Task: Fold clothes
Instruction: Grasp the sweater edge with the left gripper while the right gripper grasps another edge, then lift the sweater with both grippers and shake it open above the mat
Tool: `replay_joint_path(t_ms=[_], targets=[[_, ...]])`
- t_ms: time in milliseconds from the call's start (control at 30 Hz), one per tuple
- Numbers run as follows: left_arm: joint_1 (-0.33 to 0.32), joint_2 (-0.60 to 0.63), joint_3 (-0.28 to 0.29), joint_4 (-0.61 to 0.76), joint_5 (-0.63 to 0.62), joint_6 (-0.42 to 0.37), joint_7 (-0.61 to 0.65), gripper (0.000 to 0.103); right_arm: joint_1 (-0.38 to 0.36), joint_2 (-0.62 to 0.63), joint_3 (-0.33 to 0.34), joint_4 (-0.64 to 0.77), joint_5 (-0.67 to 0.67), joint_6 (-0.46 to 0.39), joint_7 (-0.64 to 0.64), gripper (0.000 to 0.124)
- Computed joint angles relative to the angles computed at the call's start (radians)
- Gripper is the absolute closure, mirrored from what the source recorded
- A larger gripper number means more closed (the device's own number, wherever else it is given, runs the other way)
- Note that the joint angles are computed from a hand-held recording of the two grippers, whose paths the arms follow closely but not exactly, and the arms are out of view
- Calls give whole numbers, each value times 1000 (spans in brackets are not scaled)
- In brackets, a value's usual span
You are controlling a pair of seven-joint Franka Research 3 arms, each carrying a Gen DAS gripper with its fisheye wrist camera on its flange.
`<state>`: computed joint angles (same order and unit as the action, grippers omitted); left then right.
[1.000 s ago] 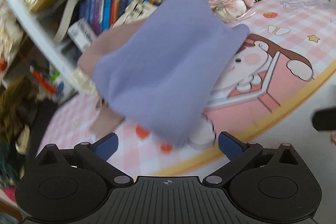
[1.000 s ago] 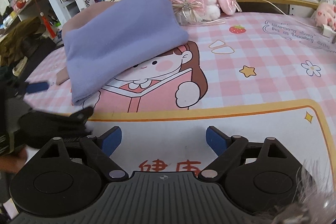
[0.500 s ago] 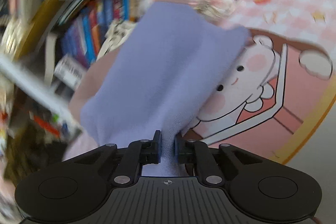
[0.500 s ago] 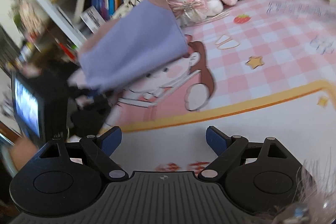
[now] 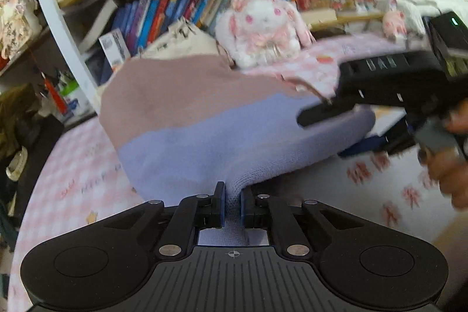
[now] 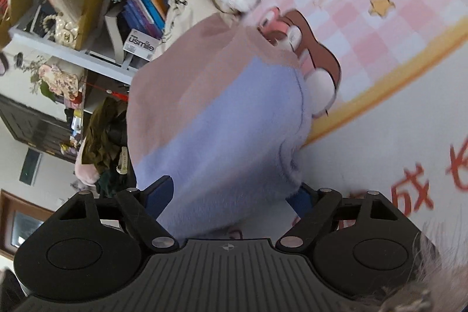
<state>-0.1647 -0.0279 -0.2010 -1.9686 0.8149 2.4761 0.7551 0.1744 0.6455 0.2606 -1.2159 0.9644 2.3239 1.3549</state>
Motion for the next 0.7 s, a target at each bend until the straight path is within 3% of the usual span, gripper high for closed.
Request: replay_joint_path(t_ms=[100, 300, 567, 600, 700], targets=[[-10, -7, -9, -17, 0, -40, 47, 94, -3, -24, -7, -37, 1, 5, 12, 49], [-26, 3, -19, -21, 37, -131, 71, 86, 6, -58, -26, -78, -55, 6, -6, 103], [-30, 19, -10, 57, 56, -210, -12, 95, -59, -58, 36, -36, 149, -68, -200, 111], [-30, 12, -9, 70, 77, -206, -44, 95, -60, -54, 40, -10, 180, -50, -216, 111], [-14, -32, -6, 113, 207, -97, -165, 95, -53, -14, 57, 125, 265, 30, -240, 111]])
